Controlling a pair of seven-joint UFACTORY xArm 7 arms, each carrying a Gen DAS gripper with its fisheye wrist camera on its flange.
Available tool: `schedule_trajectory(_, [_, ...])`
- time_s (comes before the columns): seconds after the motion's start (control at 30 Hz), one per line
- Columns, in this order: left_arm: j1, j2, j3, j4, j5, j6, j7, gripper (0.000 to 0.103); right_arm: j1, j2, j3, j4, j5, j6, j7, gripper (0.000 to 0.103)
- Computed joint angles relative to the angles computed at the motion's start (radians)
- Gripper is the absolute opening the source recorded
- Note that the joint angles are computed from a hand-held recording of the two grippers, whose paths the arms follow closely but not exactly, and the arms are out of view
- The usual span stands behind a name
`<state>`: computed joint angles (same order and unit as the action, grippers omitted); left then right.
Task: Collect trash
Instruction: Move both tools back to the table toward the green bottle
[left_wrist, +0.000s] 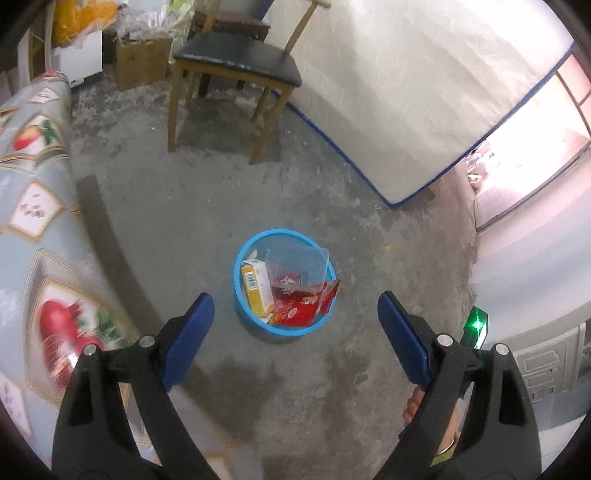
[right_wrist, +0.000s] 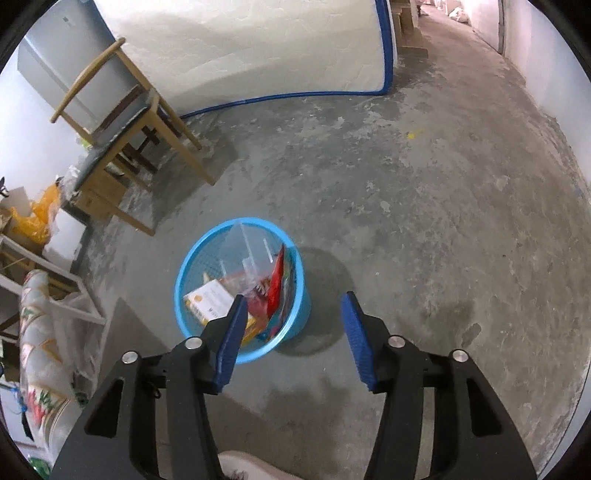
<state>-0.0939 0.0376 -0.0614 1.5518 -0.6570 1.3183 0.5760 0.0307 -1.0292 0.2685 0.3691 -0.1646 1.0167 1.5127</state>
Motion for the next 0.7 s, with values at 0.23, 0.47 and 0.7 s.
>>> schedule_trajectory(0.23, [0.128,-0.094,0.123,-0.056,-0.048,0.111,0.103,0.086,0.094,0.026,-0.007,0.058,0.040,-0.151,-0.082,0.059])
schedule_trajectory(0.47, [0.310,-0.134,0.263,-0.077,-0.058,0.079,0.163,0.086,0.194,0.320,-0.019,0.243,0.099,-0.461,-0.288,0.061])
schedule_trajectory(0.7, [0.476,-0.127,0.371,-0.074,-0.083,-0.014,0.185,0.086,0.363,0.736,-0.054,0.579,0.229,-0.614,-0.567,0.061])
